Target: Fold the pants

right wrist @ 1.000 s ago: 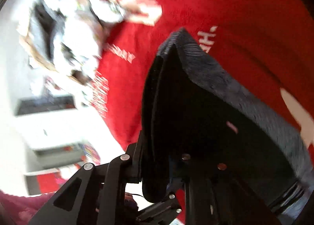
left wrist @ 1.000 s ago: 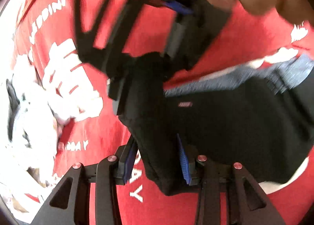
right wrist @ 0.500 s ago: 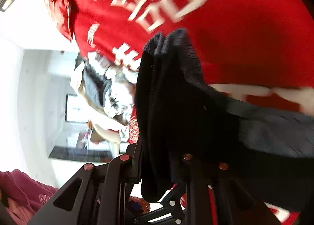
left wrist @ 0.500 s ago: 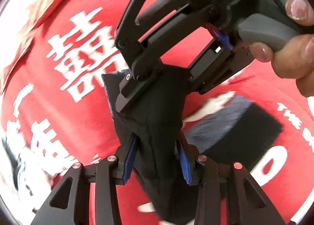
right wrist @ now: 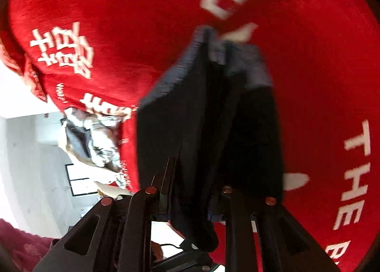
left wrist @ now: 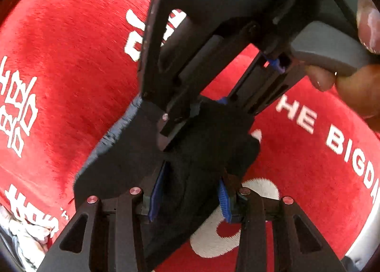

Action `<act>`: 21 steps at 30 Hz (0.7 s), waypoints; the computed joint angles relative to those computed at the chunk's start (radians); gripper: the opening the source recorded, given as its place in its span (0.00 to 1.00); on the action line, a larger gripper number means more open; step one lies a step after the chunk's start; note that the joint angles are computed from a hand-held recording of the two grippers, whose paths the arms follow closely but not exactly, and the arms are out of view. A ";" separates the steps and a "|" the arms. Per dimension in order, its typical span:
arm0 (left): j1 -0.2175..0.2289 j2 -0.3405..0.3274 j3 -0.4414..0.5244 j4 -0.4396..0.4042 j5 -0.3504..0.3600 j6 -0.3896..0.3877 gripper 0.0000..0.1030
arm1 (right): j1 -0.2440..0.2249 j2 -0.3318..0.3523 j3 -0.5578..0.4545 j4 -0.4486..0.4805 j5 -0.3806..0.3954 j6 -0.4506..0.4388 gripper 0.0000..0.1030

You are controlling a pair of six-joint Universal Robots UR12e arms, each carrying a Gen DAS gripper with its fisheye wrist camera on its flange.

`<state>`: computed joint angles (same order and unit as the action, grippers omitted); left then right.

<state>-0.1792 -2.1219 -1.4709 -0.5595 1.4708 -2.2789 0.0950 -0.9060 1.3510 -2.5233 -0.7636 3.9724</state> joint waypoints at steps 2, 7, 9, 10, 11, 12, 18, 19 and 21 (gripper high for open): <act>0.005 0.001 0.012 -0.048 -0.001 0.005 0.50 | 0.001 -0.002 0.008 0.013 -0.008 -0.002 0.24; 0.034 0.003 0.063 -0.159 -0.004 -0.052 0.63 | 0.006 -0.009 -0.017 0.089 -0.047 -0.043 0.28; 0.047 0.005 0.082 -0.206 -0.003 -0.084 0.76 | 0.012 -0.022 -0.030 0.151 -0.083 -0.095 0.31; 0.056 0.004 0.096 -0.229 -0.008 -0.104 0.78 | 0.018 -0.023 -0.050 0.202 -0.115 -0.131 0.32; 0.067 0.000 0.117 -0.266 -0.021 -0.118 0.78 | 0.031 -0.014 -0.080 0.238 -0.149 -0.150 0.33; 0.073 0.000 0.126 -0.290 -0.024 -0.133 0.78 | 0.037 -0.016 -0.089 0.269 -0.180 -0.174 0.35; 0.108 -0.029 0.193 -0.442 0.036 -0.286 0.78 | 0.092 -0.004 -0.208 0.503 -0.444 -0.324 0.54; 0.113 -0.036 0.205 -0.462 0.041 -0.314 0.79 | 0.103 0.007 -0.237 0.540 -0.476 -0.342 0.57; 0.123 -0.044 0.220 -0.486 0.047 -0.352 0.79 | 0.116 0.018 -0.258 0.574 -0.521 -0.366 0.60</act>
<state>-0.0564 -2.1661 -1.2513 -1.0455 1.5177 -2.6314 0.2109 -0.8884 1.0935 -1.9498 -1.2850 3.6067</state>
